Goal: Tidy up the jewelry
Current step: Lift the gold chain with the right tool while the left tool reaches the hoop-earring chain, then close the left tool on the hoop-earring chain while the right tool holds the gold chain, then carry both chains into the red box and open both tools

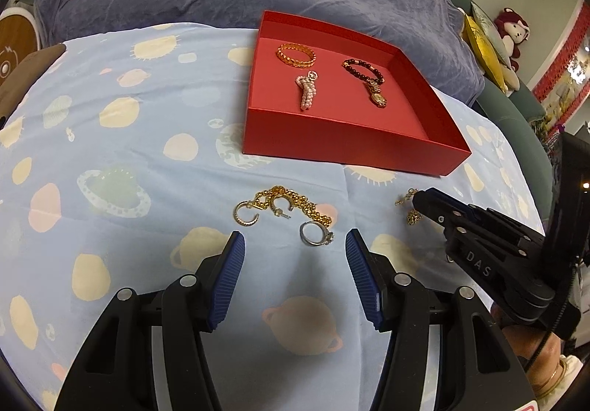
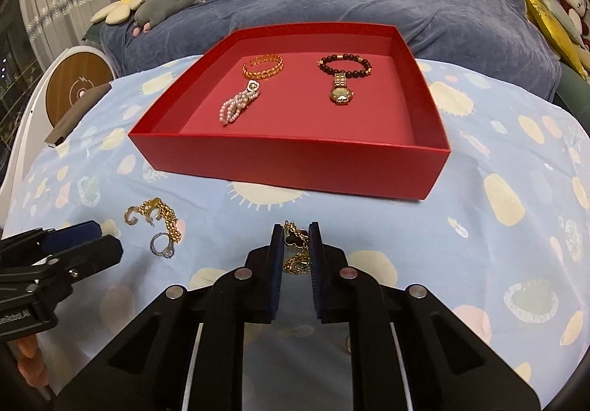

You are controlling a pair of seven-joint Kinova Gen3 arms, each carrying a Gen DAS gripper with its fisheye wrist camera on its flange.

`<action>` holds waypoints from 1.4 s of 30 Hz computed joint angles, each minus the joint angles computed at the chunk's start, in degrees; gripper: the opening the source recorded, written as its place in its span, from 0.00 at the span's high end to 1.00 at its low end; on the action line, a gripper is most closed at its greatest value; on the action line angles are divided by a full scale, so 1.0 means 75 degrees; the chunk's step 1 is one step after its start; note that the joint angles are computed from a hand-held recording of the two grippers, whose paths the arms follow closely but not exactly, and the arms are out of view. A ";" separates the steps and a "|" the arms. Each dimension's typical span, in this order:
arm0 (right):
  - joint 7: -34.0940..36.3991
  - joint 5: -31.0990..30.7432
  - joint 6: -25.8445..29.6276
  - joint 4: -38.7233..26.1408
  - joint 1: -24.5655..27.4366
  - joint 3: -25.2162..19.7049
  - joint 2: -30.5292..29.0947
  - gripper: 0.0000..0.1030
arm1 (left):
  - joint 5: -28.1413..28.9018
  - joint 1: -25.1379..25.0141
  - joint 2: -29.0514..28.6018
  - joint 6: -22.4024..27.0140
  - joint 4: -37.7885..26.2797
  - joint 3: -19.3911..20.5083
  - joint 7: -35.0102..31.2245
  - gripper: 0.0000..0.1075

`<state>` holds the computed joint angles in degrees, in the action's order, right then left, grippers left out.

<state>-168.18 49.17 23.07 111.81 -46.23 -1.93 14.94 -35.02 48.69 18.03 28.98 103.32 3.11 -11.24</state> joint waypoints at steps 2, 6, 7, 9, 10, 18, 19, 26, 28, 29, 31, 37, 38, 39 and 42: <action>-0.0020 -0.0034 -0.0049 0.0093 0.0040 -0.0022 -0.0163 0.88 | -0.0074 0.0047 0.0111 0.0065 -0.0145 -0.0015 -0.0011 0.49; -0.0012 -0.0129 -0.0262 0.0293 0.0232 -0.0100 -0.0362 0.88 | -0.0361 0.0172 0.0297 0.0161 -0.0347 -0.0207 0.0109 0.49; 0.0073 -0.0229 -0.0333 0.0334 0.0326 -0.0142 -0.0391 0.88 | -0.0351 0.0117 0.0356 0.0136 -0.0391 -0.0204 0.0058 0.49; 0.0182 -0.0420 -0.0503 0.0432 0.0476 -0.0164 -0.0446 0.88 | -0.0227 -0.0019 0.0506 0.0088 -0.0503 -0.0170 -0.0128 0.49; 0.0221 -0.0487 -0.0578 0.0479 0.0519 -0.0152 -0.0476 0.88 | -0.0169 -0.0068 0.0595 0.0071 -0.0579 -0.0161 -0.0262 0.50; 0.0211 -0.0535 -0.0707 0.0621 0.0541 -0.0051 -0.0570 0.88 | -0.0473 0.0436 0.1230 0.0562 -0.1200 -0.0592 -0.0740 0.87; 0.0202 -0.0542 -0.0705 0.0627 0.0542 -0.0041 -0.0575 0.88 | -0.0446 0.0391 0.1229 0.0489 -0.1184 -0.0547 -0.0832 0.94; 0.0024 -0.0399 -0.0777 0.0698 0.0524 0.0001 -0.0726 0.88 | -0.0638 0.0535 0.0978 0.0129 -0.0948 -0.0609 -0.0827 0.98; -0.0128 -0.0249 -0.0766 0.0741 0.0519 -0.0013 -0.0811 0.88 | -0.0729 0.0609 0.0745 -0.0058 -0.0781 -0.0680 -0.0717 0.98; -0.0183 -0.0192 -0.0774 0.0765 0.0545 -0.0048 -0.0854 0.88 | -0.0750 0.0596 0.0611 -0.0182 -0.0680 -0.0680 -0.0675 0.98; -0.0348 -0.0026 -0.0742 0.0782 0.0571 -0.0116 -0.0914 0.88 | -0.0789 0.0553 0.0338 -0.0423 -0.0481 -0.0688 -0.0543 0.98; -0.0789 0.0433 -0.0666 0.0758 0.0683 -0.0419 -0.1092 0.88 | -0.1355 0.0517 -0.0394 -0.0782 -0.0006 -0.0716 0.0201 0.98; -0.0830 0.0485 -0.0652 0.0736 0.0710 -0.0479 -0.1117 0.88 | -0.1489 0.0494 -0.0490 -0.0778 0.0047 -0.0677 0.0335 0.98; -0.0854 0.0520 -0.0637 0.0710 0.0742 -0.0536 -0.1137 0.88 | -0.1658 0.0506 -0.0555 -0.0728 0.0079 -0.0650 0.0502 0.98; -0.0966 0.0652 -0.0609 0.0622 0.0797 -0.0675 -0.1185 0.88 | -0.1866 0.0319 -0.0762 -0.0738 0.0207 -0.0436 0.0758 0.98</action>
<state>-175.42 54.06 18.50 116.47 -40.26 -6.99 6.06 -49.02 51.08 12.31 23.45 104.87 -0.16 -5.55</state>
